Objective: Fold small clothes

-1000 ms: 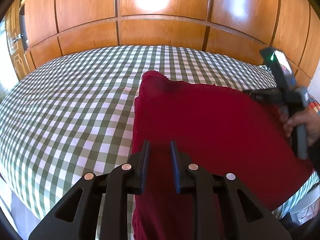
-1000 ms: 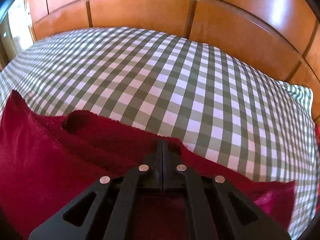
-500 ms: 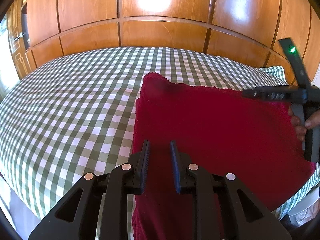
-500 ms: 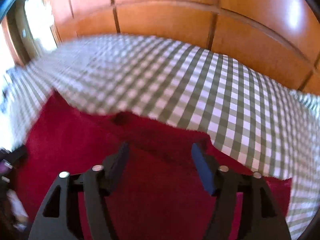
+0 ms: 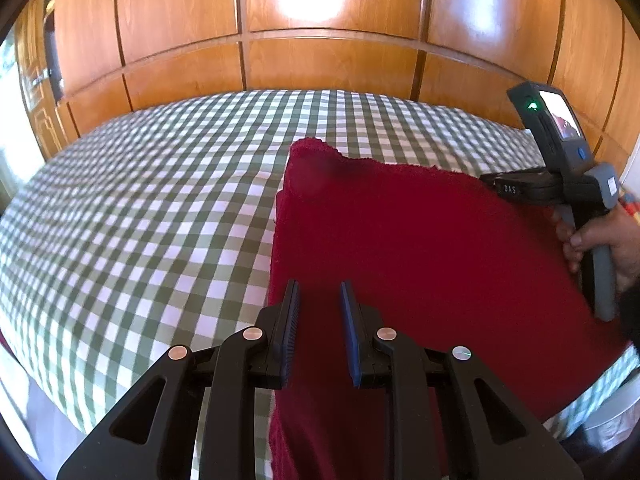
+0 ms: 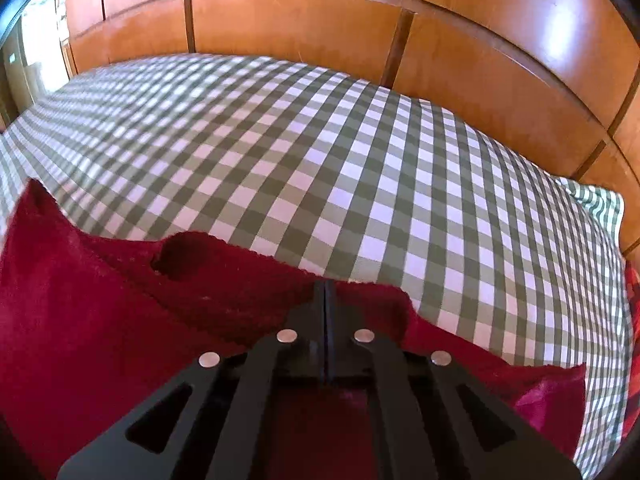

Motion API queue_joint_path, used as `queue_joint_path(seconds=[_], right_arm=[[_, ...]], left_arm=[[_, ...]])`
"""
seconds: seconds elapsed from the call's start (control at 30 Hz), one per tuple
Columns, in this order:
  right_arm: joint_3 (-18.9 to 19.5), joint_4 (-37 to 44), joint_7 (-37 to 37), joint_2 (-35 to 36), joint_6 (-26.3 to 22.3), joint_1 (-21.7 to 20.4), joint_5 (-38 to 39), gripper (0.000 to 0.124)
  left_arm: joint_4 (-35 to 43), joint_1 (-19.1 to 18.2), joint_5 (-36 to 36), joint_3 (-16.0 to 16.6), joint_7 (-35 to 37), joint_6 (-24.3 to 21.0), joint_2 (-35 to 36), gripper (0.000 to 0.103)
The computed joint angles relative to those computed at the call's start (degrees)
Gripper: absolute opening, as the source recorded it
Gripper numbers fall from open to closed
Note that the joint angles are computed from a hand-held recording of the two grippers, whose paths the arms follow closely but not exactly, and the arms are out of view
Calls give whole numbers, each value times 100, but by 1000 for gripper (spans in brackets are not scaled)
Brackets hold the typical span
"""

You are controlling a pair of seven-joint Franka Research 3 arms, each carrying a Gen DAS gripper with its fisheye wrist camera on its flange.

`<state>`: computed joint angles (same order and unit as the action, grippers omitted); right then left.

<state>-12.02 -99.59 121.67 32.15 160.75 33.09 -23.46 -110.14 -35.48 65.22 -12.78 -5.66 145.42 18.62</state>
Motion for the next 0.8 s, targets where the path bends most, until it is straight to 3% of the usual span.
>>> queue_joint_path(seconds=[0.03, 0.1, 0.23, 0.27, 0.3, 0.33, 0.4, 0.47, 0.53, 0.57, 0.6, 0.63, 0.67, 0.73, 0.8], right_arm=[[11, -147, 41, -117, 112, -34, 48, 27], [-95, -529, 266, -398, 477, -8, 52, 48], [-245, -1371, 554, -1008, 1028, 41, 97, 51], [-310, -1546, 630, -1133, 1119, 89, 53, 52], [-340, -1757, 686, -1286, 1215, 108, 27, 54], [-317, -1962, 706, -1437, 1306, 82, 40, 56], [-266, -2318, 700, -1688, 1511, 18, 63, 60], [-573, -2772, 1017, -2024, 1715, 274, -273, 64], [-1080, -3095, 1771, -2303, 1766, 693, -1090, 65], [-1330, -3182, 2236, -2406, 1736, 891, -1619, 66], [-1474, -3280, 2617, -2531, 1684, 998, -2065, 66], [-1502, -3379, 2841, -2628, 1652, 1002, -2328, 66], [-1475, -3444, 2945, -2693, 1624, 958, -2471, 66], [-1482, -3441, 3399, -2723, 1435, 929, -3028, 66], [-1421, -3463, 3692, -2752, 1318, 824, -3314, 66]], left_arm=[[-72, -2, 142, 35, -162, 102, -85, 20], [-157, -22, 382, 63, -420, 25, -217, 20], [-191, 181, 376, 20, -455, -6, -319, 21], [-163, 247, 331, 12, -380, 67, -303, 28], [-124, 328, 289, 18, -296, 221, -271, 48], [-65, 379, 307, 47, -284, 334, -233, 60], [74, 449, 224, 86, -164, 420, -141, 60], [264, 583, 19, 130, 99, 724, 32, 60], [506, 707, -427, 156, 501, 922, 300, 60], [585, 752, -642, 171, 676, 1053, 411, 60], [673, 809, -874, 175, 876, 1200, 536, 41], [768, 855, -1123, 157, 1097, 1277, 660, 15], [844, 894, -1349, 130, 1324, 1341, 757, 9], [916, 616, -1159, 435, 1105, 1428, 787, 7], [983, 370, -1032, 667, 851, 1202, 769, 7]])
